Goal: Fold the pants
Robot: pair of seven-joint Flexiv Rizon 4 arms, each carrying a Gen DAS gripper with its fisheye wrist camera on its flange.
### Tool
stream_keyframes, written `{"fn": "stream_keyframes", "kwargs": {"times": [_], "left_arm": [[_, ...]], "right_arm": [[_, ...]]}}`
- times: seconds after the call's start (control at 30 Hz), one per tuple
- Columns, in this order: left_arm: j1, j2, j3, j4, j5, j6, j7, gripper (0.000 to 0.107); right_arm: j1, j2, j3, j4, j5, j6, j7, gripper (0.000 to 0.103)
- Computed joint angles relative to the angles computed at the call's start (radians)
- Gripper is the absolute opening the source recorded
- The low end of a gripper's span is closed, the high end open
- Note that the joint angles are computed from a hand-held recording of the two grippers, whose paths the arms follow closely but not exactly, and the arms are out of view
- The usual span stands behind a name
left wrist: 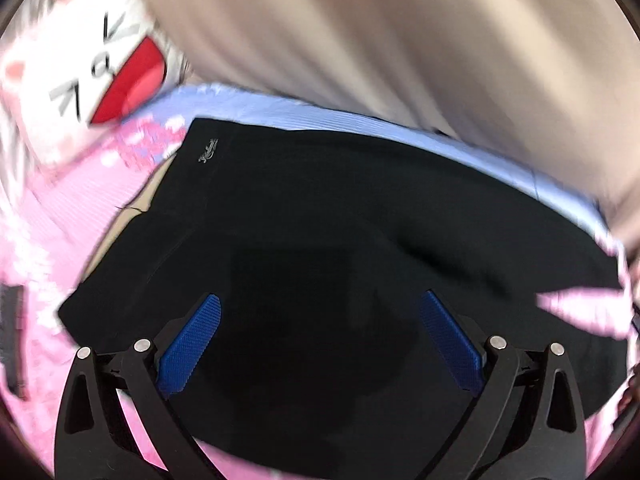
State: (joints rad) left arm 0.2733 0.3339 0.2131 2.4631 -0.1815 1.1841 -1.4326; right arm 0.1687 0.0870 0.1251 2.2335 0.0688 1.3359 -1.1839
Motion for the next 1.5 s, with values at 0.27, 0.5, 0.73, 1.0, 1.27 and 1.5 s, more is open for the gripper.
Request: {"fn": "stream_keyframes", "kwargs": {"times": [0.27, 0.5, 0.73, 1.0, 1.27, 1.5], "left_arm": [[0.081, -0.213, 0.026, -0.162, -0.015, -0.002, -0.024, 0.098], [0.111, -0.342, 0.025, -0.285, 0.042, 0.097, 0.016, 0.098], [0.181, -0.488, 0.014, -0.442, -0.141, 0.015, 0.106, 0.098], [0.226, -0.631, 0.0, -0.599, -0.209, -0.165, 0.14, 0.098], [0.214, -0.677, -0.019, -0.661, -0.199, -0.198, 0.149, 0.022], [0.247, -0.549, -0.075, -0.558, -0.439, -0.122, 0.288, 0.006]], "right_arm": [[-0.074, -0.256, -0.086, -0.239, -0.181, -0.048, 0.033, 0.097], [-0.111, -0.377, -0.059, -0.404, -0.134, -0.134, -0.044, 0.08], [-0.127, -0.441, -0.044, -0.474, -0.12, -0.165, -0.049, 0.08], [-0.096, -0.464, -0.055, -0.5, -0.159, -0.193, 0.005, 0.056], [-0.082, -0.489, -0.047, -0.56, -0.179, -0.266, 0.0, 0.028], [-0.11, -0.424, 0.009, -0.529, -0.072, -0.148, -0.076, 0.014]]}}
